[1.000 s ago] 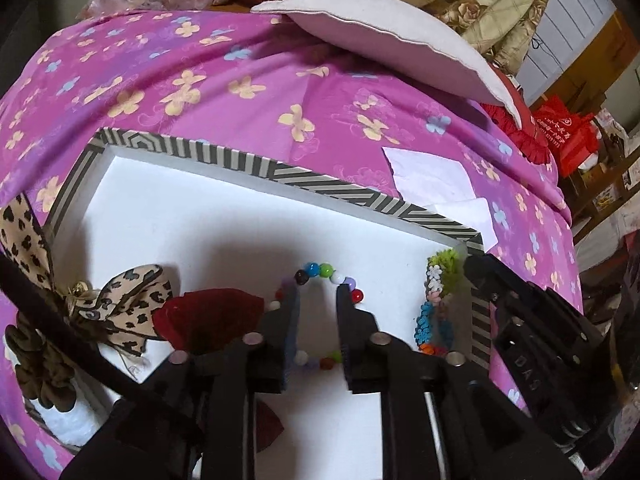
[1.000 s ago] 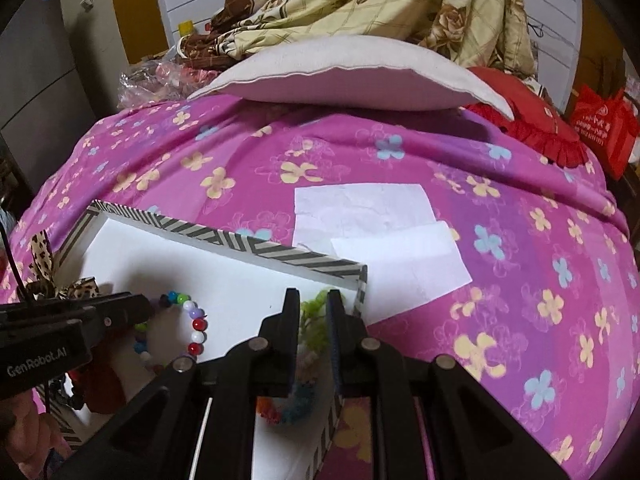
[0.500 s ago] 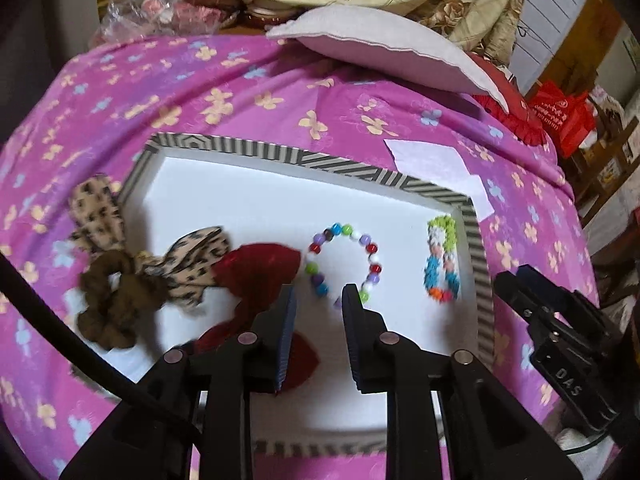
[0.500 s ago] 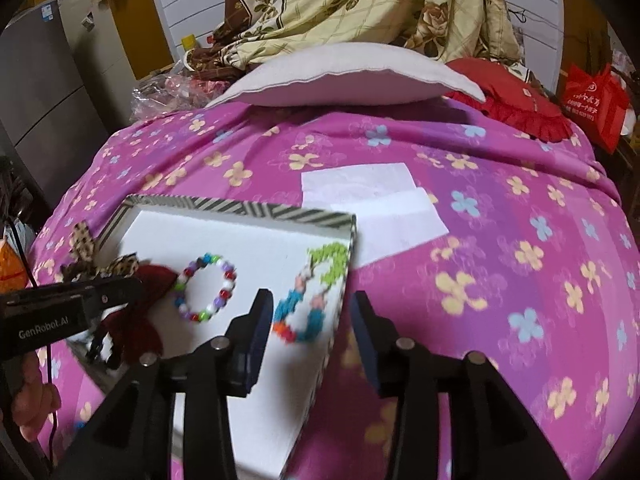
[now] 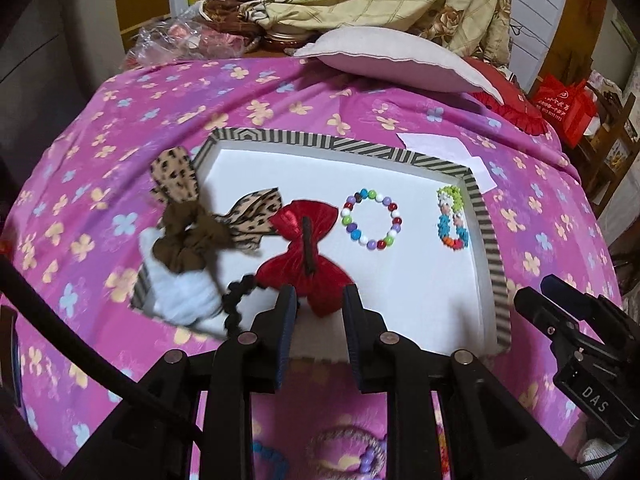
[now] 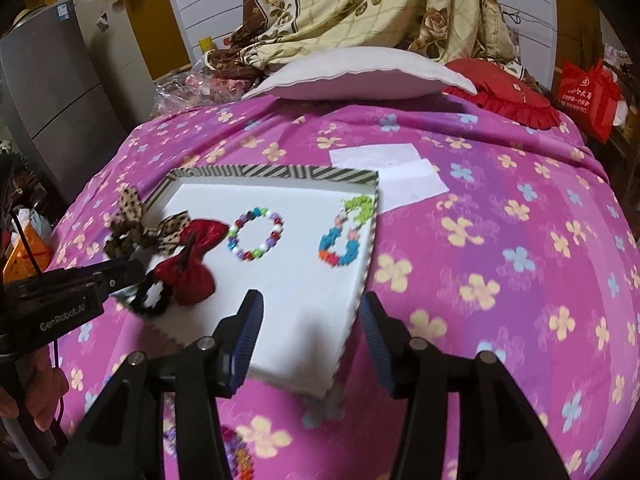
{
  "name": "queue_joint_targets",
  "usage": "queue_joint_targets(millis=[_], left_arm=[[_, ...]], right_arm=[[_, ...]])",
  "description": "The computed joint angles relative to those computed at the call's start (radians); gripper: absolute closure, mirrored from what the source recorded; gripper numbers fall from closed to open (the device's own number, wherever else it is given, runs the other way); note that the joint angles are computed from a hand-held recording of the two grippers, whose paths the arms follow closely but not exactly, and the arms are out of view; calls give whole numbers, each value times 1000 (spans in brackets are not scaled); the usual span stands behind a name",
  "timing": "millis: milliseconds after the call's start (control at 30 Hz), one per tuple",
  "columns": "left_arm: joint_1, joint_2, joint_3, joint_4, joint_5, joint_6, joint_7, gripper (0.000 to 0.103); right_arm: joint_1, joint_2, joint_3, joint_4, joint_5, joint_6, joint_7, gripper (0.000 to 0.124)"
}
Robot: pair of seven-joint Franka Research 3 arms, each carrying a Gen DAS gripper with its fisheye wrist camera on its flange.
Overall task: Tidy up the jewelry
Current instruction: 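Move both open tools back to the remaining bracelets on the bedspread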
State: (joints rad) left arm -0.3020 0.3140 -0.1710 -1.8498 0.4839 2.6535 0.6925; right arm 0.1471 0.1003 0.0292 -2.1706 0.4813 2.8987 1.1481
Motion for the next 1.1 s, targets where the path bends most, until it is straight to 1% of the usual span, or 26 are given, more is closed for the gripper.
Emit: queue_joint_targets(millis=[100,200,333,400,533,667,1100], left_arm=[[-3,-44,3,-61,15,24,-29,67],[-12,-89,11,-118,67,36,-89,67],[-13,-140,5,-181,126,42,-149,67],[-7,-165,-2,-214,144,51,-169,67],[5,-206,-17,-271,160,64,-198,67],[11,-236,-27,-312,199,67,-248,67],[32,-303,-57,-397,215,81,-301,67]], right_arm=[[12,-43,4,-54,-5,15,6,68],[23,-75,6,-94,2,22,0,66],[43,-125,8,-158,42,52,-11,64],[52,-140,5,-176,53,48,-14,64],[64,-175,4,-225,29,53,5,64],[76,-209,2,-268,15,59,20,64],[113,-280,-6,-359,0,76,43,64]])
